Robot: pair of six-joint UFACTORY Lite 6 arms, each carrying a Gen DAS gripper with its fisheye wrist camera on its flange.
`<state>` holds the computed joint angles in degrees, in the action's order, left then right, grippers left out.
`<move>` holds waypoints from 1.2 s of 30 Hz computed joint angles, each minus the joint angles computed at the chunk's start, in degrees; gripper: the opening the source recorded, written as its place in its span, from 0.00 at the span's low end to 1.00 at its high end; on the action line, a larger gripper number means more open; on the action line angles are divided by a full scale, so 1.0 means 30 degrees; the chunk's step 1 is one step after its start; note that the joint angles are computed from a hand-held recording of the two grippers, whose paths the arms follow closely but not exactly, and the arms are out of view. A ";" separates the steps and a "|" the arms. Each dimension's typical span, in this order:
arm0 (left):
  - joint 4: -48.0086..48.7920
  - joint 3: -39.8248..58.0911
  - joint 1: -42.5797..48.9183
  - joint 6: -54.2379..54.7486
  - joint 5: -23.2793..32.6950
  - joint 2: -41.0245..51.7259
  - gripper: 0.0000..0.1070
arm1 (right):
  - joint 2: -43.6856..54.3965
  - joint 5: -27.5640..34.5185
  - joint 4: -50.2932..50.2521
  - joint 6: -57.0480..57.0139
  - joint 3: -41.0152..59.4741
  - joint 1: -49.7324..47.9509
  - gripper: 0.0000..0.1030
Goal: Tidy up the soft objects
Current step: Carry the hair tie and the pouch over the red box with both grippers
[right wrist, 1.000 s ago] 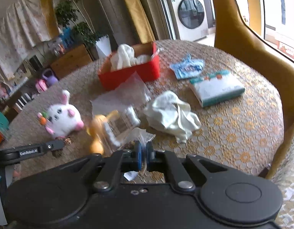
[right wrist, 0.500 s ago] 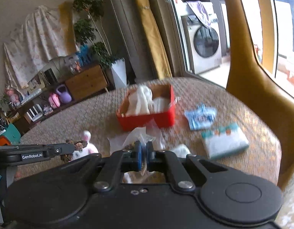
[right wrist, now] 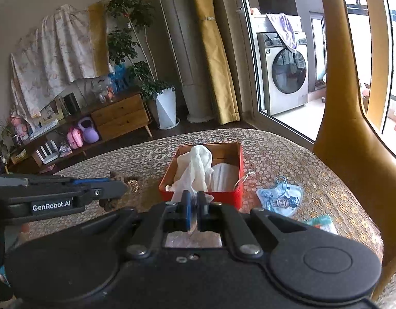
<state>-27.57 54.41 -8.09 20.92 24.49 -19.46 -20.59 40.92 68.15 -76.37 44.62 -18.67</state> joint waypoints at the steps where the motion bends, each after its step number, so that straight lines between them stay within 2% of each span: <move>1: -0.0315 0.0608 0.0123 0.0232 0.0029 0.0822 0.14 | 0.0696 -0.0457 0.0108 0.0017 0.0444 0.0422 0.03; 5: -0.0694 0.3089 0.0481 0.0340 -0.0133 0.4184 0.14 | 0.2985 -0.1986 0.0293 0.0100 0.2062 0.1839 0.03; 15: 0.1439 0.9018 0.0417 -0.1845 -0.1142 1.1232 0.14 | 0.9185 -0.5356 0.1715 -0.0534 0.6757 0.4241 0.03; 19: 0.2134 1.1500 0.0318 -0.2285 -0.1043 1.3996 0.14 | 1.1727 -0.6459 0.1239 -0.0026 0.8616 0.5028 0.03; 26: 0.3650 1.5341 0.0204 -0.3838 -0.0719 1.8020 0.14 | 1.5809 -0.6865 0.0308 0.0686 1.1857 0.5582 0.03; 36: 0.4615 1.9249 0.0577 -0.5399 0.0236 2.2036 0.14 | 1.9154 -0.7426 -0.1907 0.2280 1.4536 0.6602 0.03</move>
<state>-13.73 112.16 -6.36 4.73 25.19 46.65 36.87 18.64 62.43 -69.53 88.23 1.14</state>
